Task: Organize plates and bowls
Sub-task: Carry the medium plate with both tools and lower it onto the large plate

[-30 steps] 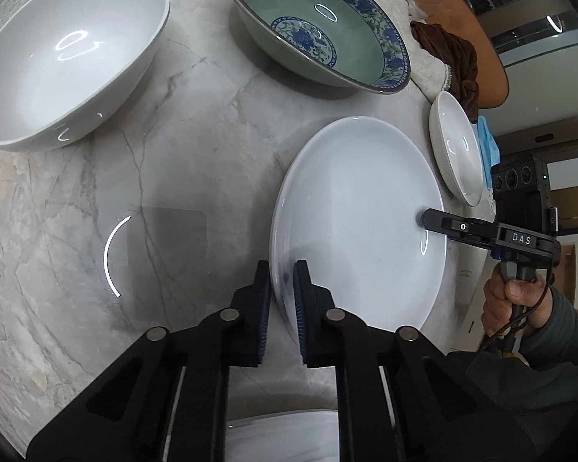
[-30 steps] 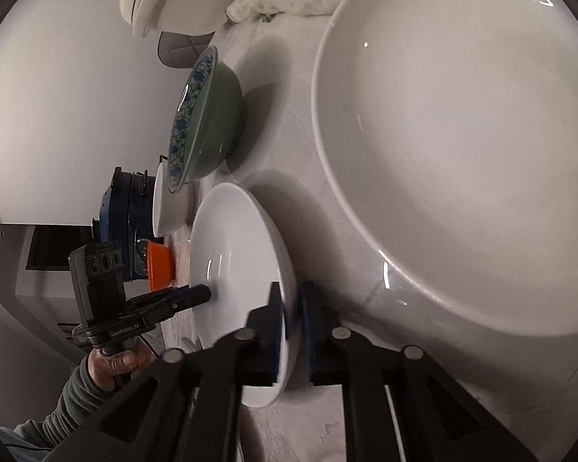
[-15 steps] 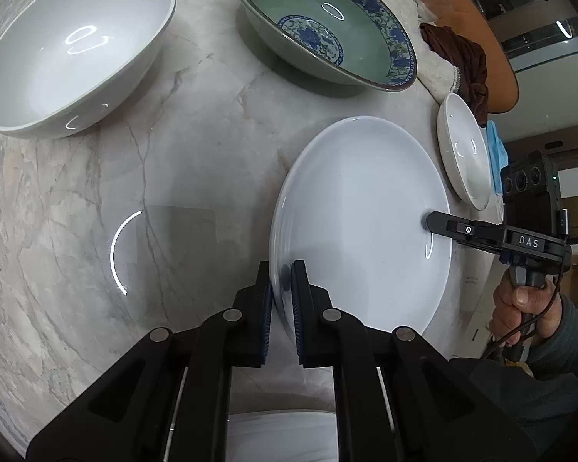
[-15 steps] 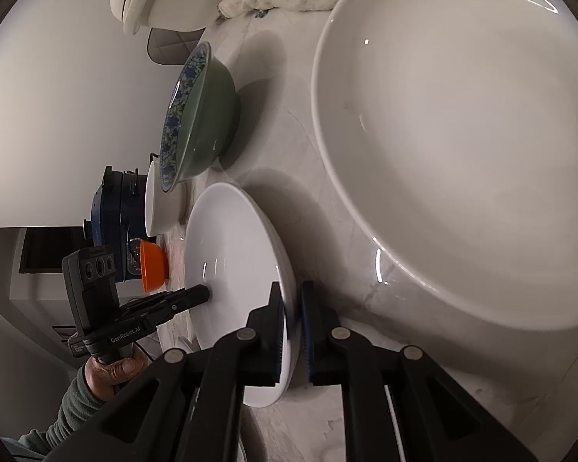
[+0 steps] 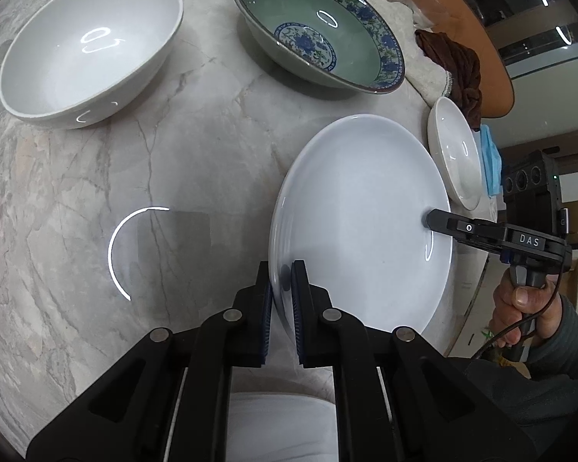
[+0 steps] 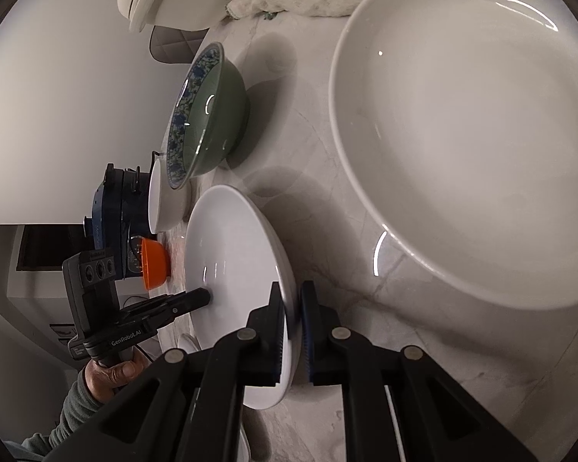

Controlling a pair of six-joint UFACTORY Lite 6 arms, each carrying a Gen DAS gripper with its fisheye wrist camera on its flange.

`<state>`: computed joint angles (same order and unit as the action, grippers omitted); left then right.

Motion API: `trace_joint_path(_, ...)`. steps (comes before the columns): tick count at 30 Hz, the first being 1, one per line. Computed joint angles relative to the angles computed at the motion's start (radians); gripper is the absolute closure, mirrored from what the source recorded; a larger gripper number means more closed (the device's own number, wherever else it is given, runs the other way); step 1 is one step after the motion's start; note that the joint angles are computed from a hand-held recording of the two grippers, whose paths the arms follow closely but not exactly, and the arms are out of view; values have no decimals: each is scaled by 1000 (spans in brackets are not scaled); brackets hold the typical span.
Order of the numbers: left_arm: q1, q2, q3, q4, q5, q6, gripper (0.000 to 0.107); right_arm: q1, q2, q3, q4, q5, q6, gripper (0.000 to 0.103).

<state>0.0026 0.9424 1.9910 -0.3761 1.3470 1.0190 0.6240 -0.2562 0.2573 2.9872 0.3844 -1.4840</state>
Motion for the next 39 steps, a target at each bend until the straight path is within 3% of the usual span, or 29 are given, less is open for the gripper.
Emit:
trace_joint_path(3,49,-36,3,-11,36,6,99,-4,-34,50,-94,-70,60,92)
trace_joint_path(8,193,-87,47,-19,122,7,99,9,24,236,-420,-150,305,91)
trace_joint_path(15,459,-113,128,6,228,49,98,71,270,581,-963,-127,741,91)
trace_joint_path(20,650,-87,113,57,233,99,98,134,502,807,-1132,-66,881,91)
trace_joint_path(29,783,-85,-74,126,69,178,97,214,731,989,-1325,-35,1070,91)
trace_joint_path(35,786,-50,-68,126,18,201,96,244,821,1076,-1513,-57,1241,91)
trace_joint_path(39,749,-91,-153,131,-54,230,96,258,823,1080,-1627,-91,1339,91)
